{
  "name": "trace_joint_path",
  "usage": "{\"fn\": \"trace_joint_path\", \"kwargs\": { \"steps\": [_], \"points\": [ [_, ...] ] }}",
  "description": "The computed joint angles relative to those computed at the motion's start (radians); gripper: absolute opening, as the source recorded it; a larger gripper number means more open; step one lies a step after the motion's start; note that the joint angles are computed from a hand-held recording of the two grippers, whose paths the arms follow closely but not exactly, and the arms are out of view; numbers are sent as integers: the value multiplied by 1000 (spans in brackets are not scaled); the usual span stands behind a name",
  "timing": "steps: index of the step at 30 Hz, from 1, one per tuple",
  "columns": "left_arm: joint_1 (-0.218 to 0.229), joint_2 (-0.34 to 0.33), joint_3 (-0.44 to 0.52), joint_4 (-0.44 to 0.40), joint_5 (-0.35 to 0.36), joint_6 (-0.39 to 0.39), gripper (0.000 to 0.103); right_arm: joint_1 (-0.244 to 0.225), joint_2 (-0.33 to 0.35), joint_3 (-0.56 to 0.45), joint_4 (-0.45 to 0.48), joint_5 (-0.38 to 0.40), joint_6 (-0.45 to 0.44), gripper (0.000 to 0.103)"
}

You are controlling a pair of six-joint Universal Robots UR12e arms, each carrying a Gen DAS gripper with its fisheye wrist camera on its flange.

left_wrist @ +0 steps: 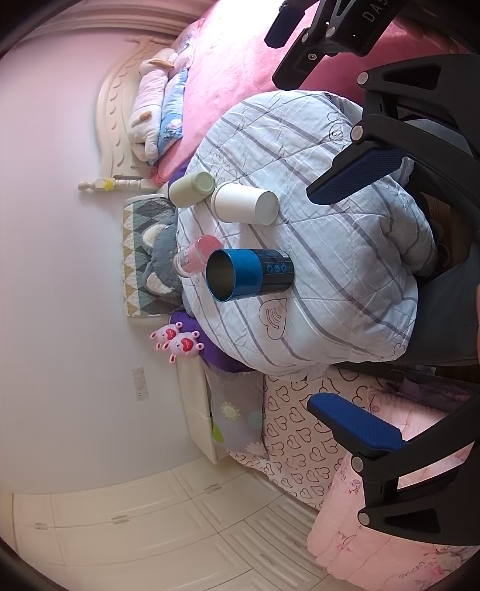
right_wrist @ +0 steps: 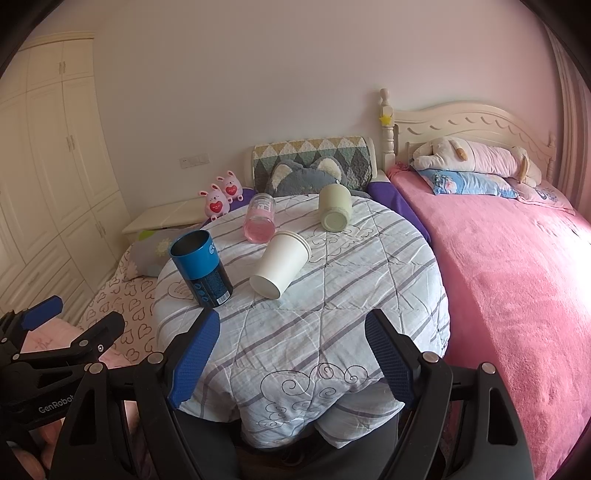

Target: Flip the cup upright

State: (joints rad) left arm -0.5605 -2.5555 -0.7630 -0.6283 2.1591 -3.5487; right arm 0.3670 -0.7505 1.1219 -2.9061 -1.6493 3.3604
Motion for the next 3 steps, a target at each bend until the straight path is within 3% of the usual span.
{"fn": "trace_joint_path", "kwargs": {
  "steps": [3],
  "points": [
    [1,3,-4,-3,4,-5,103,0,1,-1,1,-1,2,82]
  ]
}}
